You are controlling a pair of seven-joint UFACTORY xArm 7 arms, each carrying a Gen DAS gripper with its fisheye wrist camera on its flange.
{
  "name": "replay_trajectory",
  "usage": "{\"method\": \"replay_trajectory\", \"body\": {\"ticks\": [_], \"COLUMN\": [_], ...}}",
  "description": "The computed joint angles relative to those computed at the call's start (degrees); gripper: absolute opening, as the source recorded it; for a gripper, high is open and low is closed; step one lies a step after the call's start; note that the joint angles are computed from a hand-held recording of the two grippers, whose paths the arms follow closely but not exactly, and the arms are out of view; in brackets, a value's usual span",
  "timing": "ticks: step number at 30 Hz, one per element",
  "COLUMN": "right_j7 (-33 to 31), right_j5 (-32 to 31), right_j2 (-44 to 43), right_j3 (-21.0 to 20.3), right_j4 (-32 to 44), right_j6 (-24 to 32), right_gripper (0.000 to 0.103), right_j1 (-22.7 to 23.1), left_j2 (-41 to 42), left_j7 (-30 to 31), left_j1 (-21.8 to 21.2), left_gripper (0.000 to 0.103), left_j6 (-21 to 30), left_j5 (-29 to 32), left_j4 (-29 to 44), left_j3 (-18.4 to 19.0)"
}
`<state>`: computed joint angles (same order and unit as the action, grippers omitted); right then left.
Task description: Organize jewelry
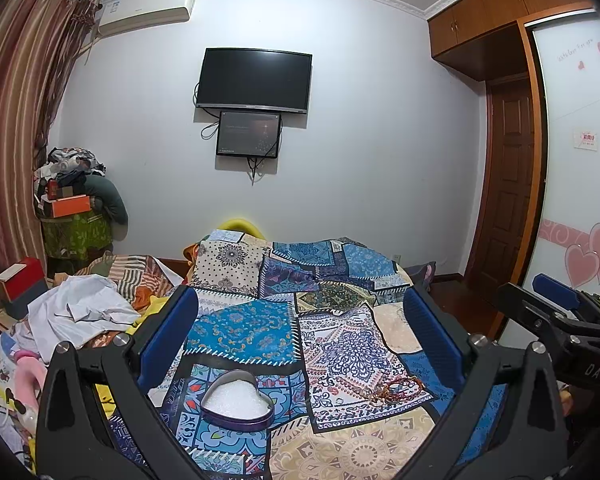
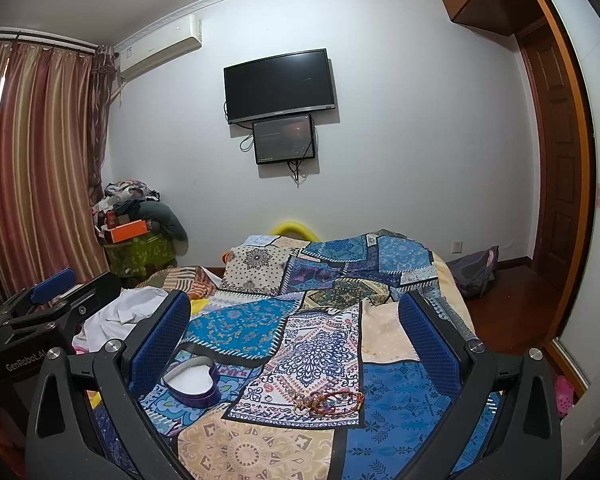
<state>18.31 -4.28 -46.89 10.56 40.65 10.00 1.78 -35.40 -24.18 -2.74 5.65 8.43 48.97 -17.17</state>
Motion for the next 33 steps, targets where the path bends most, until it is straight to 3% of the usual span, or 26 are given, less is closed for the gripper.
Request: {"method": "replay_trajectory", "body": {"ticks": [20, 33], "right_j7": [-0.1, -1.2], "right_j5": [0.0, -0.7], "right_j2": [1.1, 4.6], "right_j3": [-0.7, -3.1], "right_j4": [-0.9, -1.7], "right_j6": [-0.6, 2.6], "right_gripper": [0.103, 0.103], "right_j1": [0.2, -3.1], "left_j2": [1.4, 12.5], "left_j7": [0.5, 3.3], "left_j1": [-0.7, -5.7], "left_gripper": [0.103, 0.103], "left_j6": [1.2, 6.6], "left_j5": [0.1, -0.1], "left_j4": [1.0, 7.3], "left_j3": [0.6, 2.6]}}
